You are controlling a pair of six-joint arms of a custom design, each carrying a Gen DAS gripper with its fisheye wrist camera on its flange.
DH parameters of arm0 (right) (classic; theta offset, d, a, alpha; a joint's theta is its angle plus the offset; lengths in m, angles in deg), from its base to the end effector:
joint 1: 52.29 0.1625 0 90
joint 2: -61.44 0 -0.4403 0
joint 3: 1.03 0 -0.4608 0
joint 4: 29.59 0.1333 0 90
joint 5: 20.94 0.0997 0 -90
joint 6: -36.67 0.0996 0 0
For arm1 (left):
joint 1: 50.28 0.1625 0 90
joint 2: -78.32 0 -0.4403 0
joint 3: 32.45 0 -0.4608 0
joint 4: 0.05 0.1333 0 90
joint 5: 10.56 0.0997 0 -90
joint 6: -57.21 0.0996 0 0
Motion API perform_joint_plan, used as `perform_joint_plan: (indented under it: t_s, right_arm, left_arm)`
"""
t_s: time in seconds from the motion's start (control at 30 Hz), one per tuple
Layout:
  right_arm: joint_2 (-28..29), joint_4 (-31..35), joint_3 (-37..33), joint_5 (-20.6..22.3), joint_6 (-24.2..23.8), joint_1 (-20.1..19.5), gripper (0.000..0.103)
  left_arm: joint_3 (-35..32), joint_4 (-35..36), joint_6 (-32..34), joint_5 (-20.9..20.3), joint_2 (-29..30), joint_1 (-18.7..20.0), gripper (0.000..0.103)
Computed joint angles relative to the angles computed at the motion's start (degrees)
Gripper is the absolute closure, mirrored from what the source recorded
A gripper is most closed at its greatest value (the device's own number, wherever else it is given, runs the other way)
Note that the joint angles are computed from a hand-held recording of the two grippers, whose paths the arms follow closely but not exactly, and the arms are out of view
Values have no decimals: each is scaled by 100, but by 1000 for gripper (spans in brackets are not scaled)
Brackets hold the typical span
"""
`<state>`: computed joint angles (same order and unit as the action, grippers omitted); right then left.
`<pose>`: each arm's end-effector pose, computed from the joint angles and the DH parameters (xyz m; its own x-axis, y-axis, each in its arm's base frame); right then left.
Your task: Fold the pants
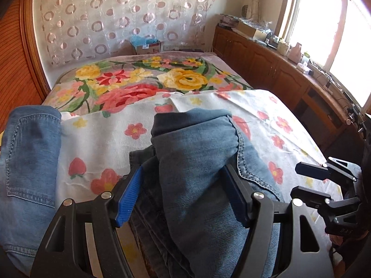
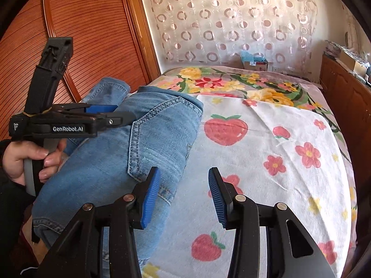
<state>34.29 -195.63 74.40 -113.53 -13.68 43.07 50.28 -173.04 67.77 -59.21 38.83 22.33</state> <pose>0.2061 -0.8173 -0.0221 -0.5723 -0.7245 0.3841 -0.8201 0.5065 -0.2664 -0.0491 -0.8229 0.1331 -0.7863 -0.0413 -0.6165 0.3803 0.7540 -0.5355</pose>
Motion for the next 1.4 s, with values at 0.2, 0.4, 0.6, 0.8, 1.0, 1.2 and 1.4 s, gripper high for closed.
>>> perform_joint_plan:
  t_s: [0.2, 0.4, 0.6, 0.8, 1.0, 1.2, 1.4]
  right_arm:
    - [76, 89, -108, -29, 53, 10, 58]
    - [148, 125, -194, -61, 68, 31, 58]
    - [60, 284, -141, 108, -5, 66, 58]
    - [94, 364, -194, 263, -60, 123, 58]
    - [311, 579, -438, 99, -164, 148, 58]
    - [540, 782, -702, -256, -106, 162, 58]
    - [548, 965, -842, -162, 29, 152, 56]
  left_arm:
    - [14, 141, -128, -422, -42, 81, 56]
    - [207, -172, 201, -352, -98, -31, 89]
    - [736, -710, 488, -368, -494, -215, 92]
    - [1029, -904, 505, -289, -750, -182, 92]
    - [892, -585, 117, -255, -615, 176, 92]
    - [745, -612, 225, -117, -399, 213, 88]
    - [808, -653, 256, -79, -445, 215, 68]
